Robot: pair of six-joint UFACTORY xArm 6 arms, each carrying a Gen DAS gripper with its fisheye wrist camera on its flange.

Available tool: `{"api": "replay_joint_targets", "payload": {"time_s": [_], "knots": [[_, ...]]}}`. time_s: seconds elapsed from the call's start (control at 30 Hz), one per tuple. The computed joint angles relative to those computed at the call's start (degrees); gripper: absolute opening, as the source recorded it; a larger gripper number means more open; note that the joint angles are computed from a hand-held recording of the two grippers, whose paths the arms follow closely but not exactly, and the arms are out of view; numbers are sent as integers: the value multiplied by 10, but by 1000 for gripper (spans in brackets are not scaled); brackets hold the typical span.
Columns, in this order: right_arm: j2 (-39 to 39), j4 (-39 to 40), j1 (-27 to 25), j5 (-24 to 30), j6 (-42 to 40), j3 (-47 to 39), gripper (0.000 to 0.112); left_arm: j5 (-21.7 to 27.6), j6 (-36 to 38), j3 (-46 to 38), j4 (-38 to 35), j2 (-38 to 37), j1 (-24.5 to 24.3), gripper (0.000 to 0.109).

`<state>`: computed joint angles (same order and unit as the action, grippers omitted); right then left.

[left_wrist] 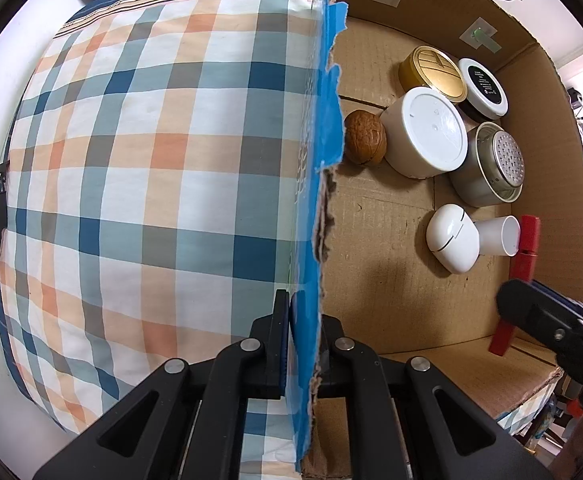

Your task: Organize rigid objects

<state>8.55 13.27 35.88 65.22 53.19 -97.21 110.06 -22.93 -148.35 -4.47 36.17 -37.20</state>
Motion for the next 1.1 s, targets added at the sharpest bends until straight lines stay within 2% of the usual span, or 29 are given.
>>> {"api": "replay_joint_targets", "payload": {"time_s": [0.5, 0.7, 0.77, 0.83, 1.0, 1.1], "knots": [[26, 2, 0, 3, -6, -19, 37, 5, 0, -12, 0, 7, 0, 5], [47, 5, -1, 26, -15, -47, 38, 5, 0, -12, 0, 7, 0, 5], [56, 3, -2, 43, -10, -61, 43, 6, -1, -14, 0, 9, 0, 5], [58, 0, -3, 53, -3, -62, 76, 10, -2, -25, 0, 15, -1, 5], [57, -39, 0, 91, 16, -80, 82, 12, -2, -28, 0, 16, 0, 5], [67, -77, 4, 147, 33, -119, 95, 11, -4, -28, 0, 16, 0, 5]]}}
